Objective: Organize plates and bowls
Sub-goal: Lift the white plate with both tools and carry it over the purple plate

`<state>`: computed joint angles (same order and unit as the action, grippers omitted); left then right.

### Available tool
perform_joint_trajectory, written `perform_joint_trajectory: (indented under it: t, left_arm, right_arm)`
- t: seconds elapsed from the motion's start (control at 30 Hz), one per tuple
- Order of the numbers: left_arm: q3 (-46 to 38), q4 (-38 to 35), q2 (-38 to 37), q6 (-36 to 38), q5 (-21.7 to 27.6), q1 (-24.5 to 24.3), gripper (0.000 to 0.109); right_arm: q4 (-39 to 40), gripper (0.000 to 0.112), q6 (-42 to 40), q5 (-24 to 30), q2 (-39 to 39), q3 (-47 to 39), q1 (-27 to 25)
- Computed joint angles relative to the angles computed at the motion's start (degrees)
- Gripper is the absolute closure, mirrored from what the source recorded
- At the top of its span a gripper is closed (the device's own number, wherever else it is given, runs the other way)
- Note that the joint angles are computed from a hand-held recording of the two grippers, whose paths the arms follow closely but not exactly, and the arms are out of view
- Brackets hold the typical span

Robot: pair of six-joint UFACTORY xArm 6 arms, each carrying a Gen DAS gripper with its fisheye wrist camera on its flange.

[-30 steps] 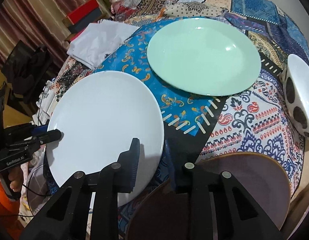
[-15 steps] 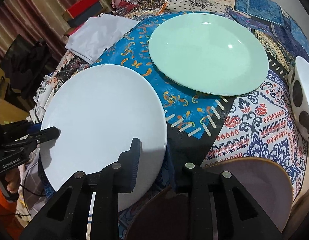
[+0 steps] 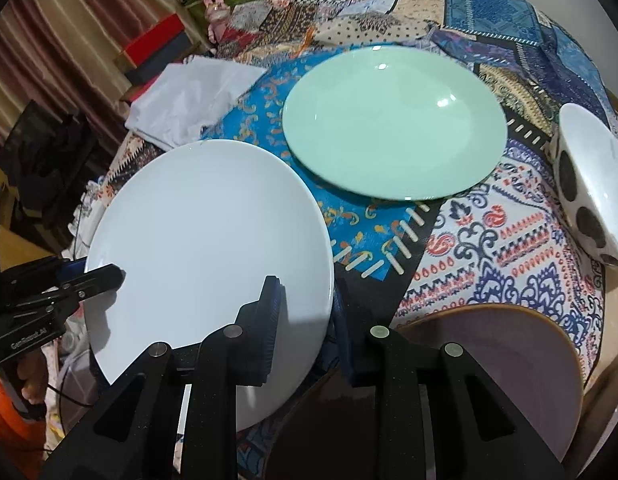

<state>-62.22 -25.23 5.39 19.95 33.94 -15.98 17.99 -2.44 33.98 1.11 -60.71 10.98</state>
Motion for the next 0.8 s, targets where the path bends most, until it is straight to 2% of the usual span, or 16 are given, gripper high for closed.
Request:
perform_joint_trajectory:
  t: [0.53, 0.8]
  left_arm:
    - [-1.28, -1.58, -2.53, 0.24, -1.18, -1.27, 0.081]
    - [-0.92, -1.77, -4.94, -0.08, -1.16, -2.96, 0.081]
  right_arm:
    - [-0.52, 0.089, 2.7, -3.98, -9.1, 6.42, -0.59]
    - [-3.71, 0.089, 6.12, -4.94, -15.3, 10.93, -1.23]
